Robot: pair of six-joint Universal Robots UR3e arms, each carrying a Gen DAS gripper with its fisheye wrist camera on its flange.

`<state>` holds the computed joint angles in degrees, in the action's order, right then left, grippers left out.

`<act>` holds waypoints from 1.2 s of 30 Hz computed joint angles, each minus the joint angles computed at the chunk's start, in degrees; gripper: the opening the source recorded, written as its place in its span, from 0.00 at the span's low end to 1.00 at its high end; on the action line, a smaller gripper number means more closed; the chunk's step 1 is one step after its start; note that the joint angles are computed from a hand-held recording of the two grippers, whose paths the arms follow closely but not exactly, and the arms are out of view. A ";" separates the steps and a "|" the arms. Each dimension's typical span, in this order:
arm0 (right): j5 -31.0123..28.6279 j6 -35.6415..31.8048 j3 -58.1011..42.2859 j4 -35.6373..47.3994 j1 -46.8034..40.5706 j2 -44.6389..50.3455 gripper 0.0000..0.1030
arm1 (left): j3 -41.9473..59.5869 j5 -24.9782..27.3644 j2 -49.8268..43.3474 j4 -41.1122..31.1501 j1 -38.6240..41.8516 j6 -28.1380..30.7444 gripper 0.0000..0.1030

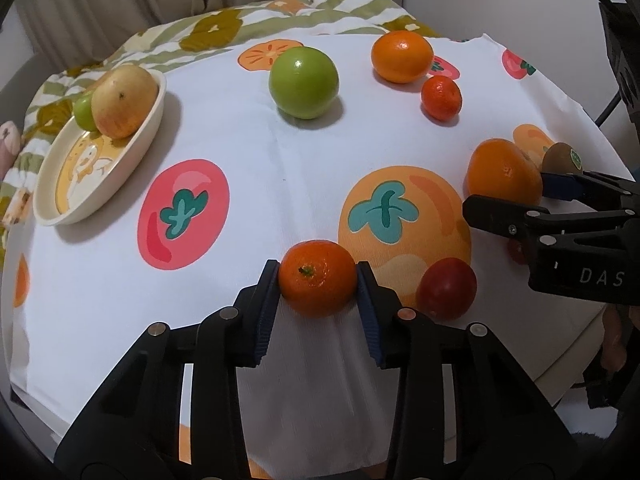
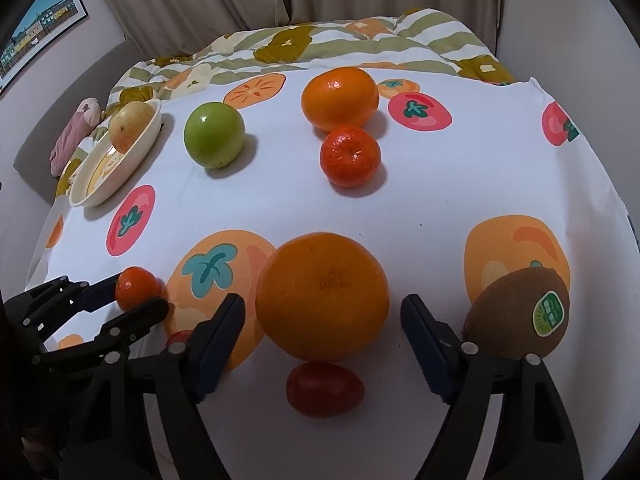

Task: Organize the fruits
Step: 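Grasp the small tangerine with the left gripper while the right gripper grasps the large orange, then lift the tangerine and orange and carry both over the duck plate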

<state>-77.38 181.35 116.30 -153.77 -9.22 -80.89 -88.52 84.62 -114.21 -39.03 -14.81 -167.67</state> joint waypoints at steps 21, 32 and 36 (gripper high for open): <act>1.60 -1.70 -2.71 4.31 -0.53 -1.04 0.55 | 0.02 1.28 3.11 -1.82 1.72 -1.20 0.40; 1.29 -0.45 -6.79 8.25 0.96 -5.58 0.55 | 2.66 -0.23 6.83 -3.96 4.31 -0.09 0.40; 0.28 0.78 -10.37 10.01 3.12 -5.93 0.55 | 3.66 -1.68 8.63 -5.00 6.37 1.01 0.40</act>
<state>-77.10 182.13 105.93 -143.76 -6.10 -86.82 -84.86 82.93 -105.58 -44.02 -8.44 -166.66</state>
